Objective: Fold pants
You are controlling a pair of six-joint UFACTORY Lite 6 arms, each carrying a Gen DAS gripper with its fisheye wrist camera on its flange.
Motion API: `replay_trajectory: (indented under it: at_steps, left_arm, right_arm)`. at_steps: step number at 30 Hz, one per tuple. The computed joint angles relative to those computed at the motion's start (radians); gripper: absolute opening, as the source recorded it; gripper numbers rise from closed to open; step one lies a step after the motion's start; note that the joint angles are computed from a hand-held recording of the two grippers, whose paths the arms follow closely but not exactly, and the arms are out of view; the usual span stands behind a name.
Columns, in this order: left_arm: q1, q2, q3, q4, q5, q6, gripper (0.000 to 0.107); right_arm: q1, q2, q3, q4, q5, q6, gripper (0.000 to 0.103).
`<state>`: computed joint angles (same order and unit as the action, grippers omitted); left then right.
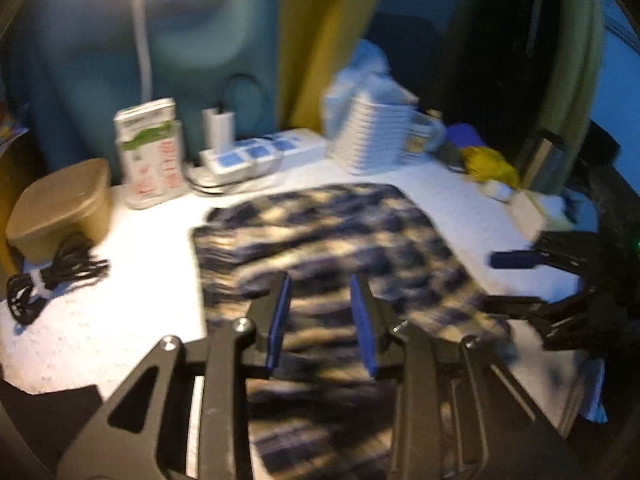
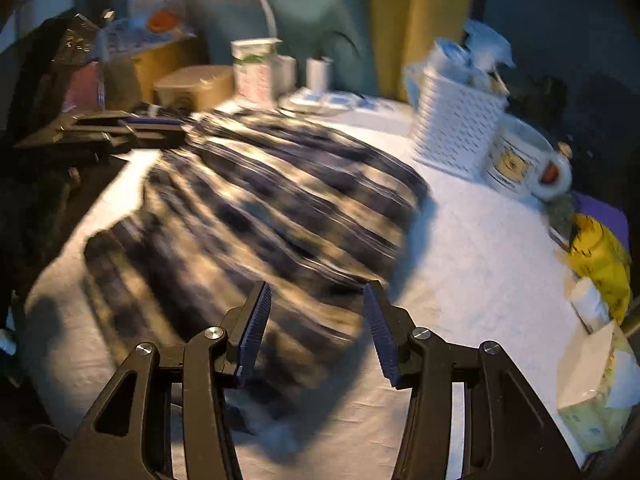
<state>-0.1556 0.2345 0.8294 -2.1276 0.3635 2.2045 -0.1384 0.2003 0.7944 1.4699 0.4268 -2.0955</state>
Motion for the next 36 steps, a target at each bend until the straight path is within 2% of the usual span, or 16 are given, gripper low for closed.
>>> replay_trajectory:
  at_steps: [3,5,8,11,16,18,20,24,26,29,34,36]
  left_arm:
    - [-0.032,0.030,-0.002,0.041,-0.004,-0.046,0.032]
    - [-0.055,0.083,0.007,-0.026,-0.043,0.003,0.032]
    - [-0.034,0.145,0.012,-0.049,-0.042,0.018,0.032]
    - [-0.009,0.131,-0.030,-0.076,-0.007,0.071,0.032]
    - [0.011,0.073,-0.085,-0.159,-0.017,0.181,0.032]
    - [0.030,0.040,-0.106,-0.199,-0.031,0.222,0.032]
    - [0.066,-0.001,-0.132,-0.137,-0.010,0.167,0.032]
    - [0.062,-0.114,-0.216,-0.281,-0.034,0.308,0.032]
    - [0.080,-0.155,-0.249,-0.214,-0.005,0.247,0.032]
    - [0.079,-0.193,-0.275,-0.199,0.007,0.238,0.034]
    - [0.090,-0.135,-0.187,-0.145,-0.014,0.160,0.039]
    - [0.109,-0.078,-0.112,-0.088,-0.015,0.114,0.046]
  right_arm:
    - [0.057,0.014,-0.036,0.075,-0.035,-0.059,0.051]
    - [0.094,0.051,-0.064,0.198,-0.082,-0.172,0.051]
    - [0.061,0.057,-0.120,0.310,-0.061,-0.306,0.051]
    - [0.006,0.017,-0.173,0.273,-0.033,-0.307,0.051]
    - [-0.106,-0.029,-0.246,0.228,0.007,-0.353,0.051]
    - [-0.138,-0.049,-0.262,0.180,0.019,-0.321,0.052]
    - [-0.142,-0.060,-0.264,0.151,0.014,-0.287,0.052]
    - [-0.152,-0.095,-0.263,0.056,0.009,-0.178,0.052]
    - [-0.163,-0.138,-0.273,0.004,0.025,-0.126,0.052]
    - [-0.193,-0.200,-0.280,-0.078,0.079,-0.040,0.052]
    - [-0.209,-0.221,-0.233,-0.095,0.123,0.038,0.054]
    - [-0.207,-0.194,-0.192,-0.082,0.123,0.053,0.057]
